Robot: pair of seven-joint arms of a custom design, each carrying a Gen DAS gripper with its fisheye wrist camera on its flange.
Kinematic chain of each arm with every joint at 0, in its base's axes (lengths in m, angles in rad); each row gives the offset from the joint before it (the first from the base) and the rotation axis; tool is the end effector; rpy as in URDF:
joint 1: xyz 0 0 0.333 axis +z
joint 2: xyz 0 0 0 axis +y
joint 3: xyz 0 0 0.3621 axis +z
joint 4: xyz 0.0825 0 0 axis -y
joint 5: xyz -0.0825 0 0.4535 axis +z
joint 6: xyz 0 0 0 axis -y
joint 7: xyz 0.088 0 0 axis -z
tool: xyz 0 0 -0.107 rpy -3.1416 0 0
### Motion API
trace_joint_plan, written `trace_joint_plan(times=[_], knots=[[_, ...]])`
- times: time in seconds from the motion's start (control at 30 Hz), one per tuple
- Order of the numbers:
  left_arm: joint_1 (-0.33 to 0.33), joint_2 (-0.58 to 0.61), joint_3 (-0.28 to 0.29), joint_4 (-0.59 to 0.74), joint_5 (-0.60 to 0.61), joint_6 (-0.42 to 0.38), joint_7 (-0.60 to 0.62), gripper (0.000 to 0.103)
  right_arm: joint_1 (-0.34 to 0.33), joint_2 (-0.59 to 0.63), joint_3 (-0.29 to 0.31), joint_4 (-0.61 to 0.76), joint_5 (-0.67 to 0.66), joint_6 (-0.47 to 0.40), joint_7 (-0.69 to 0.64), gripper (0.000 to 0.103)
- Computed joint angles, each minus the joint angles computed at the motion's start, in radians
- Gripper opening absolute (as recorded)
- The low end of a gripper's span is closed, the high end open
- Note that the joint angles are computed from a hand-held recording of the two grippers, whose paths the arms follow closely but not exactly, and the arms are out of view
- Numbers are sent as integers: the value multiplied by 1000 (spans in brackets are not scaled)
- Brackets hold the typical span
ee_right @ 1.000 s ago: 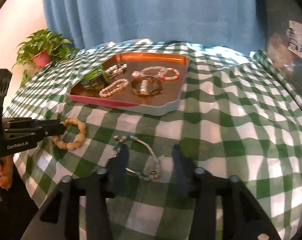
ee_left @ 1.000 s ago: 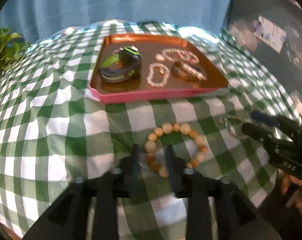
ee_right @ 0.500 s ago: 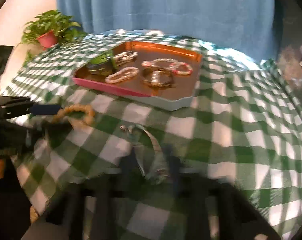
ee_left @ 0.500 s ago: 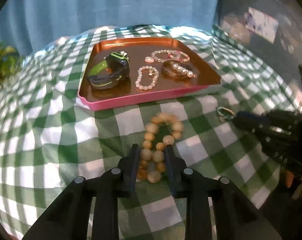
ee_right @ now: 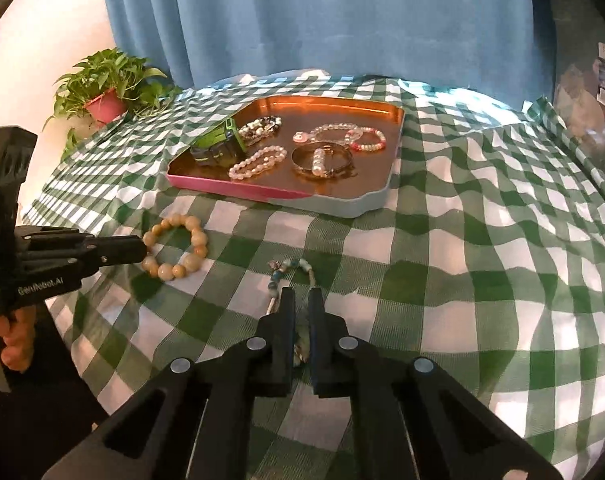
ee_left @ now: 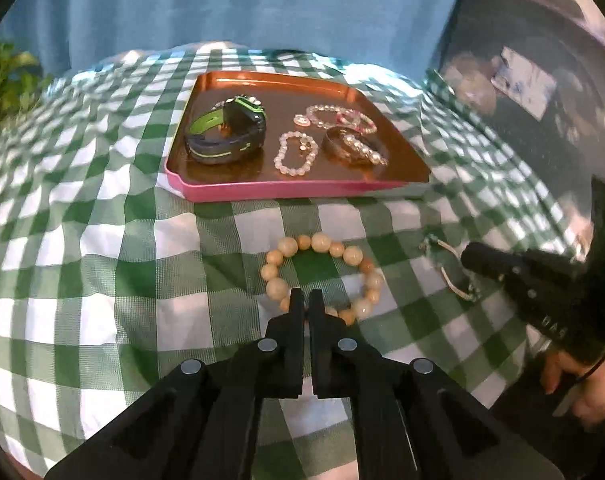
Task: Organize jewelry
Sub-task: 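Grasp the wooden-bead bracelet with the left tool while the right tool grasps the teal-beaded bracelet, then lift both bracelets and release them into the copper tray with both tools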
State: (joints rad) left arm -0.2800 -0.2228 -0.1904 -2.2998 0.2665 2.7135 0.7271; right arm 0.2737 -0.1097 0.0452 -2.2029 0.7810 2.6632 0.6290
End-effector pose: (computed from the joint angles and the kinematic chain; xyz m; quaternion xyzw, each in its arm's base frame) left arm 0.5030 -0.2721 0.5190 -0.7191 0.6141 -0.2893 0.1486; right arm 0.5799 0.1708 0.4974 -0.8350 0.4084 -0.1128 0.3511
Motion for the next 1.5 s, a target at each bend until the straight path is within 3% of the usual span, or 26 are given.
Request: trace_joint_plan(times=[0.1, 0.17, 0.23, 0.4, 0.43, 0.47, 0.53, 0.6, 0.73, 0.83, 0.93, 1.0, 1.07, 1.13, 1.17, 1.23, 1.3, 1.5], knots=[[23, 12, -14, 19, 51, -35, -37, 22, -2, 16, 5, 13, -25, 14, 27, 7], [28, 29, -16, 32, 72, -47, -41, 53, -4, 26, 6, 22, -44, 2, 39, 7], [42, 47, -29, 45, 139, -46, -56, 54, -5, 34, 13, 22, -88, 12, 66, 7], [55, 82, -47, 77, 255, -76, -105, 51, 5, 44, 19, 26, -110, 46, 65, 11], [66, 88, -64, 87, 301, -98, -120, 35, 4, 49, 24, 25, -154, 53, 89, 11], [51, 83, -45, 78, 277, -71, -93, 13, 7, 49, 27, 19, -163, 75, 80, 12], [41, 77, -30, 72, 214, -54, -58, 12, 11, 51, 29, 17, -176, 90, 82, 12], [35, 64, -23, 55, 180, -22, -41, 12, 10, 54, 26, 23, -178, 83, 92, 3], [32, 52, -35, 50, 196, -42, -46, 12, 25, 27, 24, 0, -110, 132, 15, 3], [39, 54, -39, 49, 217, -53, -78, 14, 19, 34, 26, 4, -153, 101, 51, 3], [44, 63, -42, 54, 247, -45, -85, 23, 12, 52, 23, 22, -167, 76, 100, 4], [50, 69, -51, 58, 293, -49, -106, 24, 15, 54, 20, 27, -127, 63, 63, 15], [41, 76, -44, 70, 270, -64, -74, 20, 20, 49, 26, 15, -134, 88, 43, 17], [33, 74, -30, 64, 225, -45, -26, 10, 20, 48, 30, 11, -163, 97, 65, 16], [33, 77, -35, 73, 233, -67, -24, 10, 19, 49, 29, 17, -171, 85, 82, 2], [33, 76, -49, 86, 259, -117, -31, 10, 18, 51, 33, 15, -214, 98, 105, 2], [25, 61, -45, 76, 227, -107, -35, 10, 19, 43, 37, 4, -245, 115, 122, 2], [12, -9, -46, 67, 193, -113, -55, 10, 35, 6, 25, 1, -122, 104, 71, 2]])
